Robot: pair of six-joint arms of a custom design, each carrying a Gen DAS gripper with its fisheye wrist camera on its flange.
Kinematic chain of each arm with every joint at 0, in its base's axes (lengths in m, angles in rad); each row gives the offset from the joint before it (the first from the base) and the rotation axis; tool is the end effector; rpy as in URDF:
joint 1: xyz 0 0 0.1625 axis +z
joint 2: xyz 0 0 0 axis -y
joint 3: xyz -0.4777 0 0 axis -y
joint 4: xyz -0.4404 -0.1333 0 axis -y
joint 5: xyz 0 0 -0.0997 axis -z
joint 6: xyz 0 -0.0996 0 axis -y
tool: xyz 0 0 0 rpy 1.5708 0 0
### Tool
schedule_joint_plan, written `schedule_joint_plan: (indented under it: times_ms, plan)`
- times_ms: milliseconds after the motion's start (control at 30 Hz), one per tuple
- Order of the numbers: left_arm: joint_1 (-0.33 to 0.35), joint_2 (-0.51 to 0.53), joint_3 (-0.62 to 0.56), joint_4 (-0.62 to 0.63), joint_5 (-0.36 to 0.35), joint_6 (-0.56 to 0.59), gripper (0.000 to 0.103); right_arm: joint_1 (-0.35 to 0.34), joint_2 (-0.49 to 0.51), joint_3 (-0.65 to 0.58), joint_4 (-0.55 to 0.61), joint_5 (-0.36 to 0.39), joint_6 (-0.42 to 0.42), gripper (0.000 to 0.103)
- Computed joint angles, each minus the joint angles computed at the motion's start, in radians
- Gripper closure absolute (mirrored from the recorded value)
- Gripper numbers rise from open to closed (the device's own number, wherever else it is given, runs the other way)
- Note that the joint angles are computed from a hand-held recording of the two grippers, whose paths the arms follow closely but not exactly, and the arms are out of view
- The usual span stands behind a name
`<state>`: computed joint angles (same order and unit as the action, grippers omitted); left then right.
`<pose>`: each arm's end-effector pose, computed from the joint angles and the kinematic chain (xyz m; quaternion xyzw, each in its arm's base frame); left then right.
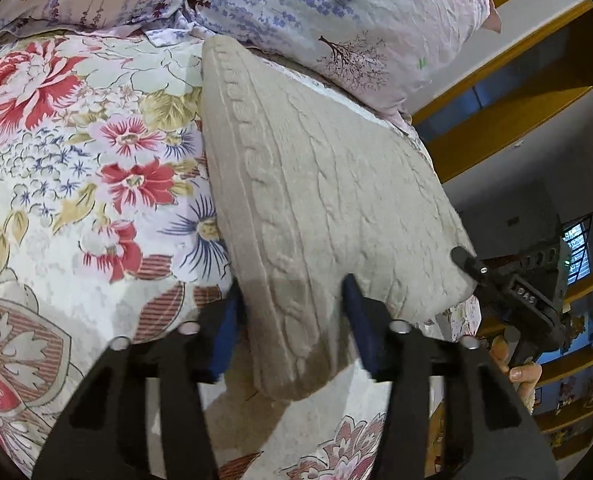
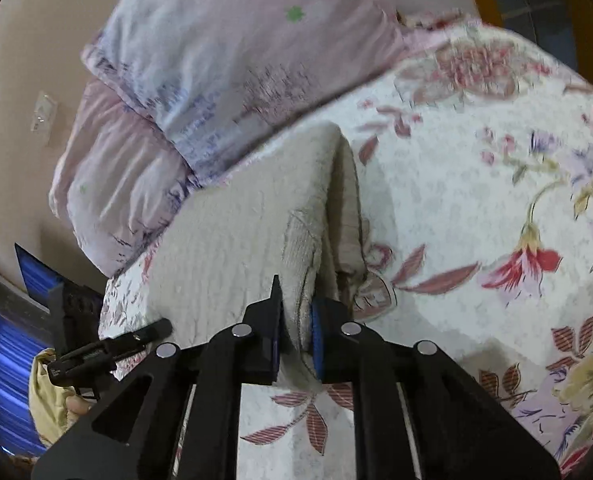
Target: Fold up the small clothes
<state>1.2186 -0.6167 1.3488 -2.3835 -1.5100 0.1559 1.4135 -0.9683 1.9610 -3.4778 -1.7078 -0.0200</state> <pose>-0.1537 -0.8221 0.0533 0.2498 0.9670 -0.0431 0.0263 0.0163 -0.6611 0.2060 -0.0915 -0.8910 0.4332 0.1002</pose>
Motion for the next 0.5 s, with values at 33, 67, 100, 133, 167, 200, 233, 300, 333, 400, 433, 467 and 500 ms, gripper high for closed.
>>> schedule_joint_plan:
  times_ms: [33, 67, 100, 133, 167, 200, 233, 300, 333, 400, 433, 467, 500]
  plan:
    - [-0.002, -0.004, 0.006, -0.006, 0.008, 0.003, 0.062, 0.005, 0.0, 0.007, -0.028, -0.006, -0.01, 0.092]
    - [-0.005, -0.008, 0.012, -0.012, 0.015, 0.009, 0.063, 0.009, 0.001, 0.01, -0.043, -0.021, -0.018, 0.092]
    - [-0.007, -0.012, 0.02, -0.019, 0.024, 0.016, 0.064, 0.012, 0.004, 0.01, -0.049, -0.041, -0.024, 0.092]
    - [-0.009, -0.015, 0.025, -0.023, 0.031, 0.02, 0.064, 0.015, 0.009, 0.007, -0.045, -0.071, -0.026, 0.092]
    - [-0.01, -0.015, 0.025, -0.023, 0.035, 0.022, 0.064, 0.016, 0.015, 0.001, -0.034, -0.097, -0.021, 0.092]
    - [-0.01, -0.013, 0.022, -0.02, 0.037, 0.021, 0.064, 0.014, 0.02, -0.002, -0.023, -0.113, -0.013, 0.092]
    - [-0.01, -0.01, 0.018, -0.015, 0.039, 0.019, 0.063, 0.008, 0.024, -0.004, -0.017, -0.118, -0.001, 0.092]
    - [-0.009, -0.009, 0.016, -0.011, 0.042, 0.015, 0.061, -0.001, 0.031, -0.005, -0.013, -0.113, 0.016, 0.092]
    - [-0.008, -0.009, 0.016, -0.011, 0.04, 0.014, 0.061, -0.005, 0.032, -0.006, -0.012, -0.111, 0.02, 0.092]
    - [-0.008, -0.01, 0.015, -0.009, 0.039, 0.017, 0.06, -0.011, 0.036, -0.009, -0.003, -0.107, 0.028, 0.091]
    - [-0.008, -0.01, 0.014, -0.008, 0.04, 0.017, 0.059, -0.013, 0.035, -0.009, 0.001, -0.103, 0.033, 0.091]
    - [-0.008, -0.01, 0.011, -0.001, 0.035, 0.014, 0.056, -0.012, 0.031, -0.009, 0.006, -0.106, 0.04, 0.086]
    - [-0.005, -0.01, 0.0, 0.018, 0.02, -0.001, 0.053, -0.012, 0.025, -0.008, 0.018, -0.105, 0.051, 0.082]
